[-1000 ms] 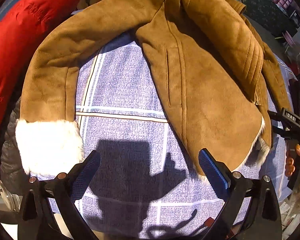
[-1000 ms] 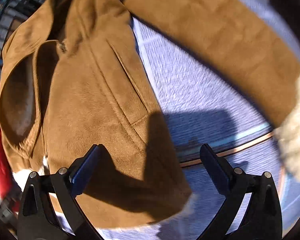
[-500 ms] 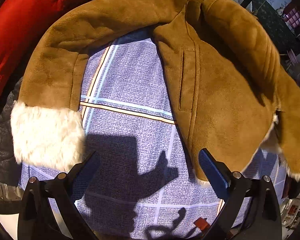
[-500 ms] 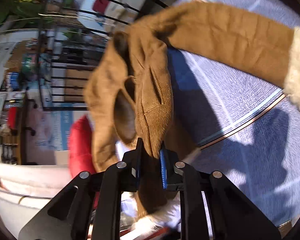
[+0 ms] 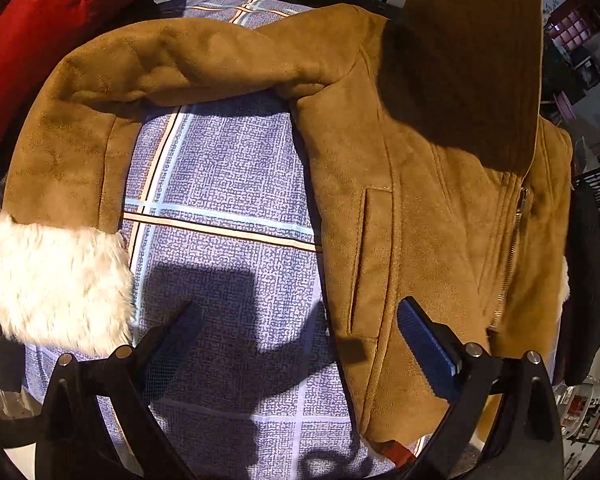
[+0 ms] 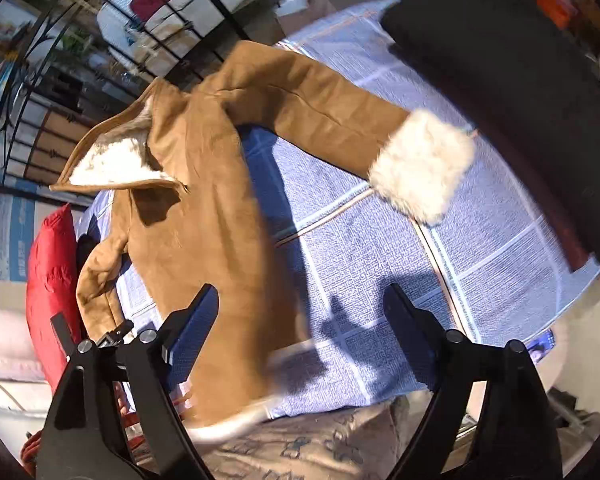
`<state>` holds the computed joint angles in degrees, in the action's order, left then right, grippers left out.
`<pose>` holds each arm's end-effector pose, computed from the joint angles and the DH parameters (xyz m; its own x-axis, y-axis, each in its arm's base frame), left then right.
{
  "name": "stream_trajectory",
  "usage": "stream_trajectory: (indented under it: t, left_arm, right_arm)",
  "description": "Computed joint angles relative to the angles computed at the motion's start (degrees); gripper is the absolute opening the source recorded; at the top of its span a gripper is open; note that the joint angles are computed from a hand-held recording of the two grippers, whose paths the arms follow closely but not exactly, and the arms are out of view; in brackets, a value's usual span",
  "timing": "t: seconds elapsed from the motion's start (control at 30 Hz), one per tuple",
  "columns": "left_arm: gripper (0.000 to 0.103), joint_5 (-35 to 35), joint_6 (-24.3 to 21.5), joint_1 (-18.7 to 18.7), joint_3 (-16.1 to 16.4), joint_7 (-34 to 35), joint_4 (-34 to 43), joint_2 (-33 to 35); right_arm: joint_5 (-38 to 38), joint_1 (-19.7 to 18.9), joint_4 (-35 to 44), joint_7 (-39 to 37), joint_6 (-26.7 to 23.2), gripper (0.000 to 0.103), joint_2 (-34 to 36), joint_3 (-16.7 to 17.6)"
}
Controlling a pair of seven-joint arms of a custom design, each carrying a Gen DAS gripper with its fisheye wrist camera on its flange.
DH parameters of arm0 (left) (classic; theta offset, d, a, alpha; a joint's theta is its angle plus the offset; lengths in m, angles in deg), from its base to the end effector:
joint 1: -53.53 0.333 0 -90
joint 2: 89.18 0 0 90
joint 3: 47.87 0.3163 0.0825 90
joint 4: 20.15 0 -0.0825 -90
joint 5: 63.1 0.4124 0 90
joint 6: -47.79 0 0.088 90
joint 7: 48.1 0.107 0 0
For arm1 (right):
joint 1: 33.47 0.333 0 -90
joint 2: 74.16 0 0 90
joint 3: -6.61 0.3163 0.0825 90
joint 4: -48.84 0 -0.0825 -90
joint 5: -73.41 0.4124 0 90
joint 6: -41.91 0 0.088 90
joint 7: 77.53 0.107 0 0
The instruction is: Fold large clothes
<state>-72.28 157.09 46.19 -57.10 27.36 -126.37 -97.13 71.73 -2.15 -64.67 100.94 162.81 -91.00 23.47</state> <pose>0.5373 -0.1769 0.5914 -0.0108 -0.9839 0.1784 -0.9891 -0.0157 -0.1464 0.3438 0.4096 0.6249 -0.5638 -0.7262 -0.3934 -0.7504 0.6494 -0.1235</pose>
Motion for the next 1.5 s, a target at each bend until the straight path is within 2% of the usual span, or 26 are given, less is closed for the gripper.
stream_trajectory:
  t: [0.03, 0.07, 0.17, 0.27, 0.37, 0.43, 0.47, 0.5, 0.53, 0.57, 0.63, 0.67, 0.7, 0.77, 0.83, 0.97, 1.1, 1.17, 1.27, 1.33, 1.37, 1.43, 1.47, 1.5]
  left_arm:
    - [0.097, 0.25, 0.42, -0.05, -0.04, 0.5, -0.85, -0.19]
    - [0.097, 0.82, 0.09, -0.16, -0.18, 1.02, -1.15, -0.07]
    - [0.097, 1.38, -0.18, -0.62, -0.47, 3.2, -2.91, 0.15]
    - [0.097, 2.35, -0.01, -1.63, -1.2, 6.61, -4.77, 0.4]
    - [0.096, 2.43, 2.87, -2.5, -1.86, 6.77, -6.13, 0.28]
    - [0.092, 1.16, 3.34, -3.0, -1.99, 6.46, -5.18, 1.73]
    - [0.083, 0.09, 3.28, -3.26, -2.05, 6.44, -4.48, 2.6]
    - [0.069, -1.19, 3.09, -3.47, -2.06, 6.53, -3.72, 3.47]
    - [0.062, -2.61, 2.62, -3.68, -2.15, 5.81, -2.62, 4.54]
    - [0.047, -3.81, 1.99, -3.82, -2.23, 4.98, -1.7, 5.21]
    - [0.039, -2.72, 1.04, -4.29, -2.77, 3.39, 0.49, 6.62]
    - [0.037, -1.73, 0.62, -4.53, -2.99, 3.43, 1.4, 7.11]
    - [0.033, -1.46, -0.04, -4.63, -3.02, 3.71, 2.56, 7.89]
    - [0.021, -4.44, -0.74, -3.84, -2.21, 2.8, 4.51, 8.41]
    - [0.017, -8.6, -1.31, -2.55, -1.21, 2.02, 6.17, 7.67]
    - [0.015, -1.78, -2.65, -2.0, -1.19, 8.09, 12.47, 5.36]
    - [0.015, -0.52, -8.0, -0.17, 0.38, 13.12, 16.47, 3.5]
    - [0.015, 1.89, -8.13, 0.31, 0.39, 13.82, 12.63, 0.0]
    - [0.017, 5.38, -4.24, 0.91, 0.31, 14.72, 2.29, -4.77]
    - [0.022, 10.84, -1.82, 1.23, -1.09, 11.84, -3.56, -5.52]
    - [0.022, 13.57, -2.08, 1.09, -1.95, 10.48, -4.78, -4.63]
    - [0.028, 15.67, -2.21, 0.41, -2.44, 9.56, -6.65, -3.43]
    - [0.038, 16.8, -2.33, 0.09, -2.58, 9.47, -7.22, -3.28]
    - [0.045, 17.12, -1.81, -0.11, -2.37, 9.65, -7.68, -3.9]
  right_arm:
    - [1.49, 0.05, -4.69, 2.07, 5.67, 0.084, -1.89, -0.29]
    - [2.67, 0.18, -7.37, 2.44, 9.2, 0.084, -2.47, -0.5]
    - [6.29, 1.2, -10.79, -0.73, 16.21, 0.084, -0.52, -1.5]
    - [8.08, 2.16, -8.57, -7.34, 16.04, 0.084, 5.28, -2.32]
    - [6.89, 2.07, -8.74, -12.02, 15.7, 0.084, 8.15, -2.67]
    - [7.57, 1.88, -9.79, -14.36, 18.19, 0.084, 9.49, -3.27]
    - [9.88, 1.91, -10.1, -15.79, 20.22, 0.084, 10.72, -3.79]
    - [12.73, 2.04, -11.04, -17.96, 22.73, 0.084, 11.08, -4.26]
    - [16.16, 2.28, -10.76, -21.17, 24.73, 0.084, 12.8, -4.69]
    - [16.17, 2.19, -9.42, -21.96, 23.55, 0.085, 14.29, -4.64]
    - [13.05, 1.99, -6.2, -20.97, 19.82, 0.078, 16.47, -4.31]
    - [12.75, 1.98, -4.57, -21.5, 18.3, 0.064, 17.31, -4.27]
    - [13.21, 1.94, -3.8, -21.9, 17.45, 0.045, 17.42, -4.28]
    - [15.96, 1.85, -5.38, -22.4, 18.74, 0.017, 15.18, -4.31]
    - [21.31, 2.28, -9.89, -23.69, 25.85, 0.011, 10.75, -4.23]
    - [23.14, 3.64, -10.65, -25.77, 30.91, 0.009, 4.27, -3.65]
    - [18.93, 3.46, -5.01, -22.34, 27.65, 0.008, 1.91, -2.36]
    - [15.95, 3.74, -0.91, -22.91, 23.58, 0.008, 2.78, -1.59]
    - [17.2, 5.29, 0.01, -24.16, 19.83, 0.008, 4.04, -1.43]
    - [15.69, 5.23, -0.06, -21.41, 13.65, 0.009, 5.4, -0.79]
    - [15.06, 5.47, 0.85, -21.57, 8.76, 0.009, 7.37, -0.73]
    - [12.34, 5.82, 4.42, -21.06, -1.28, 0.009, 12.26, -0.43]
    - [10.74, 6.1, 6.55, -19.74, -6.17, 0.01, 14.46, -0.27]
    - [10.88, 6.33, 7.26, -19.02, -7.87, 0.01, 15.25, -0.45]
